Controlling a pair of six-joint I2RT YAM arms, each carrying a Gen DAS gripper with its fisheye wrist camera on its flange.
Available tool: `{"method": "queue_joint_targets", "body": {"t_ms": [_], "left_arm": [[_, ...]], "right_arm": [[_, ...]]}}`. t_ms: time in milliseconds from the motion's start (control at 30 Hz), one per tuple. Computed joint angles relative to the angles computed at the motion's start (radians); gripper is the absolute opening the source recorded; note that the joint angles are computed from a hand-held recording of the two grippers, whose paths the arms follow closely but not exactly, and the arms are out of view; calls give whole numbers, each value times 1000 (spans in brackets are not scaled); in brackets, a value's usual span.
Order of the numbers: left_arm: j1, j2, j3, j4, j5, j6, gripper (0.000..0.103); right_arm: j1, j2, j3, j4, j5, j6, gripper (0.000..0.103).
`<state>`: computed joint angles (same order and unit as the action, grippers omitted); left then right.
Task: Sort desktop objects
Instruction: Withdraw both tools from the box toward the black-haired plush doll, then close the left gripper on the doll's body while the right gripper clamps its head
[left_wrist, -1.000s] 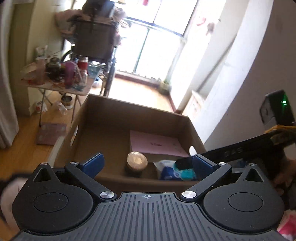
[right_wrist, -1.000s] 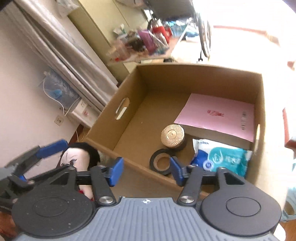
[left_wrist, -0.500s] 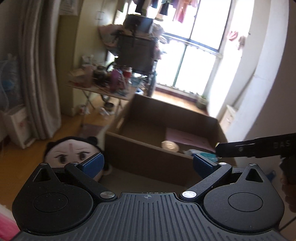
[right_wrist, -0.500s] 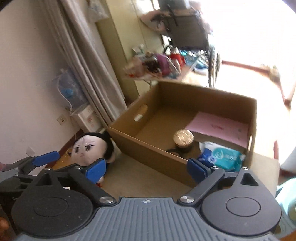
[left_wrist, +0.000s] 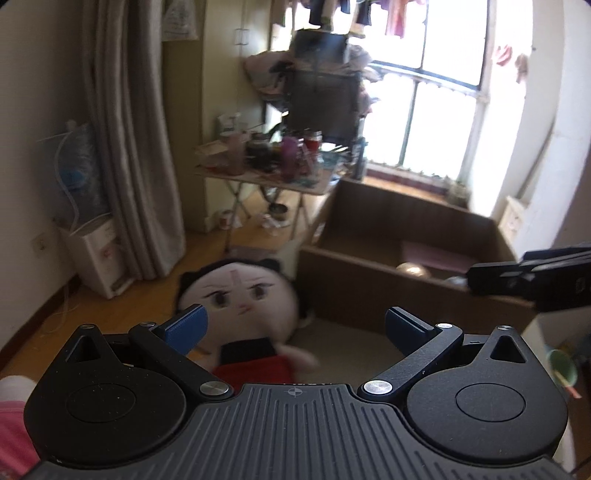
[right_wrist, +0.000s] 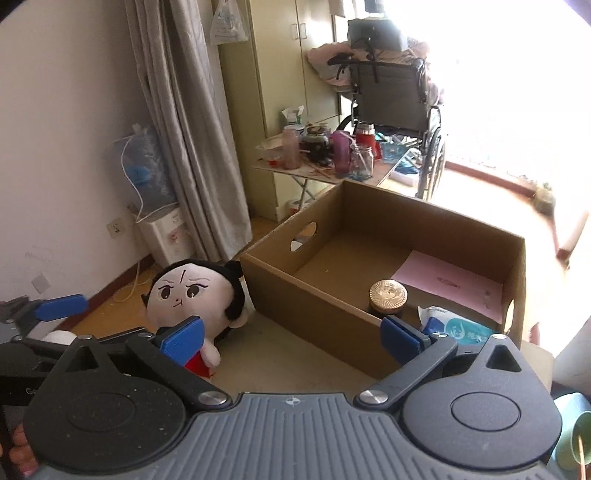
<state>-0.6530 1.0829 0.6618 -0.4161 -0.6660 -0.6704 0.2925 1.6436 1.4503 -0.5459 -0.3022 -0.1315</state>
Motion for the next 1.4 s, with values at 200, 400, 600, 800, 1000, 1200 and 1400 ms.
{"method": "queue_joint_targets", "body": {"t_ms": [200, 400, 600, 800, 1000, 1200, 1400], "left_arm": [[138, -88, -89, -49, 39, 9, 103], [321, -176, -199, -9, 199, 35, 103], [458, -164, -262, 129, 413, 108, 103], [574, -36, -267, 285, 590, 192, 103], [644, 147, -223, 396, 719, 247, 103], [658, 280, -173, 432, 772, 277, 103], [613, 324, -150, 414, 730, 286, 103]], "right_arm": [[76, -23, -89, 117, 73, -48, 103], [137, 43, -86, 173, 100, -20, 103], [181, 186, 27, 143, 27, 21, 103], [169, 427, 298, -17, -182, 139, 103], [149, 705, 640, -229, -336, 282, 103], [143, 935, 980, -449, -431, 285, 103], [137, 1062, 1217, -628, -507, 233, 103]]}}
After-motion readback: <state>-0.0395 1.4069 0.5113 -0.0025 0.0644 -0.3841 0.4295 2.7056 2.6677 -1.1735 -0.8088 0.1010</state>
